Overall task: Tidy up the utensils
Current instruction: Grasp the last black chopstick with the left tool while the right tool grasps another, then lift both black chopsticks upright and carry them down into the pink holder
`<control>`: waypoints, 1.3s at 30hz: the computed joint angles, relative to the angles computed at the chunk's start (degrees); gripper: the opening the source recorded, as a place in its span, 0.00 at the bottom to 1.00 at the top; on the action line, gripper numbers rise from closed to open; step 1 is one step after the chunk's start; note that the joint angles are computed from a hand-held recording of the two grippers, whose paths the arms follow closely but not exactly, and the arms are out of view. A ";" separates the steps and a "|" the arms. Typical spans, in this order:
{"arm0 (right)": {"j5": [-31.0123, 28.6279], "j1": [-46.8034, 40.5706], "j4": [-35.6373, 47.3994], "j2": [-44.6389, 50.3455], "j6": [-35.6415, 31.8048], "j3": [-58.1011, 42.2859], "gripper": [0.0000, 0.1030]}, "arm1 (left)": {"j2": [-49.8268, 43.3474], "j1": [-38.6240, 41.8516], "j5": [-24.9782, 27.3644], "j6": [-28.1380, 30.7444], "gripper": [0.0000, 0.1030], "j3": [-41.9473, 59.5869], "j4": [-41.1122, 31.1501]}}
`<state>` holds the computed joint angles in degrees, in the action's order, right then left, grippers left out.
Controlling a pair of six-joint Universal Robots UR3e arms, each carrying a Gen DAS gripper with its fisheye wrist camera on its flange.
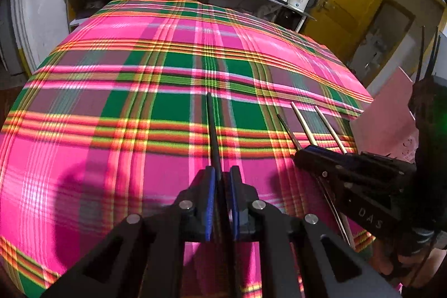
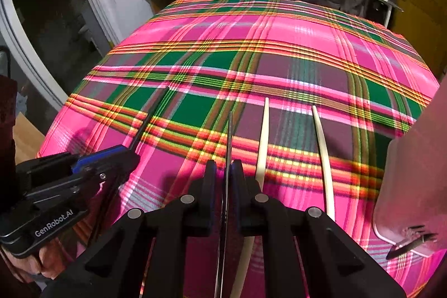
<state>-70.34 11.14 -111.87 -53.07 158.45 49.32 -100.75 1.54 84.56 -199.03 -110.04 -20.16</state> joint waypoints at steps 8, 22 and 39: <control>1.71 -0.38 4.33 1.25 -0.02 -3.86 0.05 | -2.08 0.26 -0.32 1.02 0.06 4.86 -4.08; 10.31 -4.60 2.13 -10.07 -0.83 4.36 0.05 | 8.25 -0.85 -0.86 0.41 0.06 5.12 -6.71; 18.82 -14.01 1.40 -24.87 -1.96 15.35 0.05 | 14.85 -6.13 1.00 -0.49 0.06 11.76 -13.43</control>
